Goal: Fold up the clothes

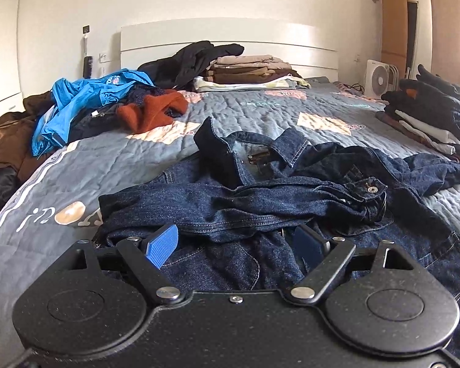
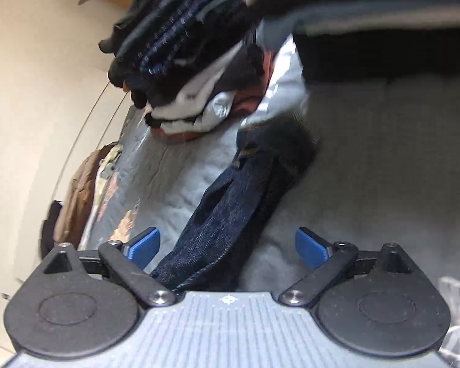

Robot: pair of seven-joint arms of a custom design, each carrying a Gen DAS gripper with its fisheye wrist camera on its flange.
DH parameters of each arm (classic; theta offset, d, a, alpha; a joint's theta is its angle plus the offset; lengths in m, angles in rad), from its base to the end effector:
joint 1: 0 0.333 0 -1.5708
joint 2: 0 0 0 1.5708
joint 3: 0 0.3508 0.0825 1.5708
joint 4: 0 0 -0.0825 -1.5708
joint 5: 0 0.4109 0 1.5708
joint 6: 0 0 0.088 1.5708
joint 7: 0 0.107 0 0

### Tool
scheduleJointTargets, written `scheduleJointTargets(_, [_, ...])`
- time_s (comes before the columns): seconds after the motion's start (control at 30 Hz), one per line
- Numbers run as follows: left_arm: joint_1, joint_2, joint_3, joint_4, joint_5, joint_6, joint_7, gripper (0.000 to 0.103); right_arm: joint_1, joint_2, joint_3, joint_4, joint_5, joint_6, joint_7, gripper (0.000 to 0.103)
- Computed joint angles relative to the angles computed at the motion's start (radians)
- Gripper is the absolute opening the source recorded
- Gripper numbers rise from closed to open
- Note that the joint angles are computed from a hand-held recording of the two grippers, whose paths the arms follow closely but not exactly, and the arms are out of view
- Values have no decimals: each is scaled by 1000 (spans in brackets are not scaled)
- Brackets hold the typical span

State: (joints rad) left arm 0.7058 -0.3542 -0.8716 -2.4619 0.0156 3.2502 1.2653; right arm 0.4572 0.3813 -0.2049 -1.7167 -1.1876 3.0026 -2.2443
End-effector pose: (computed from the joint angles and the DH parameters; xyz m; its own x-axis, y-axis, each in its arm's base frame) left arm 0.5002 -0.1209 0.5195 0.0143 -0.9997 -0.0184 -0.5037 0.0087 -0.8638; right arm 0.6730 0.2633 0.4562 -0.4411 -0.4723 -0.7631 -0.2917 0.8796 -0.3758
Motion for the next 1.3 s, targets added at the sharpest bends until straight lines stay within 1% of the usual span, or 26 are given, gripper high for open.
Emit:
scheduleJointTargets(0.03, [1,0,-1,0,0,3,0,82,2,18,-16,15,-22,41,46,90])
scheduleJointTargets(0.1, [13,-3,-11,0,-1,7,-1,82,-21,44,-2,30,38,84,22,88])
scheduleJointTargets(0.17, [32,-4,-29,3,-2,9,-1,82,-20,71,-10,47,90,99,3,85])
scheduleJointTargets(0.23, [41,-7,-37,2,-3,10,2,82,-23,96,-11,59,163,101,-36,85])
scheduleJointTargets(0.3, [60,-15,-54,3,-3,12,3,82,33,118,-90,74,156,98,47,85])
scheduleJointTargets(0.43, [88,-25,-79,3,-8,14,4,83,58,151,-136,108,227,83,26,85])
scheduleJointTargets(0.47, [93,-25,-83,4,-8,13,5,83,51,158,-130,119,244,74,15,82])
scheduleJointTargets(0.5, [99,-25,-88,5,-8,12,5,83,27,154,-90,125,299,33,-66,67])
scheduleJointTargets(0.53, [99,-24,-89,5,-7,10,6,83,-3,152,-43,135,349,-12,-144,36])
scheduleJointTargets(0.57, [99,-22,-88,5,-7,8,7,83,-21,152,-11,148,396,-54,-213,16])
scheduleJointTargets(0.63, [94,-20,-85,6,-3,7,8,83,-7,153,-20,159,415,-77,-249,15])
scheduleJointTargets(0.7, [87,-21,-79,4,-1,10,9,83,27,150,-61,157,392,-67,-240,14])
scheduleJointTargets(0.77, [66,-21,-59,-1,-5,15,14,83,64,141,-103,156,349,-60,-210,13])
scheduleJointTargets(0.83, [51,-20,-46,-1,-13,18,17,83,111,121,-153,155,270,-51,-155,12])
scheduleJointTargets(0.93, [27,-21,-24,-2,-26,21,24,83,145,89,-164,181,145,-73,-145,12])
scheduleJointTargets(1.07, [-26,-27,28,-8,-51,33,39,83,169,70,-128,267,6,-101,-207,12])
scheduleJointTargets(1.17, [-70,-26,75,-7,-73,39,59,84,155,105,-36,393,4,-132,-395,12])
scheduleJointTargets(1.23, [-98,-30,107,-7,-94,40,68,84,150,153,27,494,48,-151,-550,12])
scheduleJointTargets(1.3, [-124,-34,139,-5,-113,42,75,84,159,221,78,616,117,-174,-743,12])
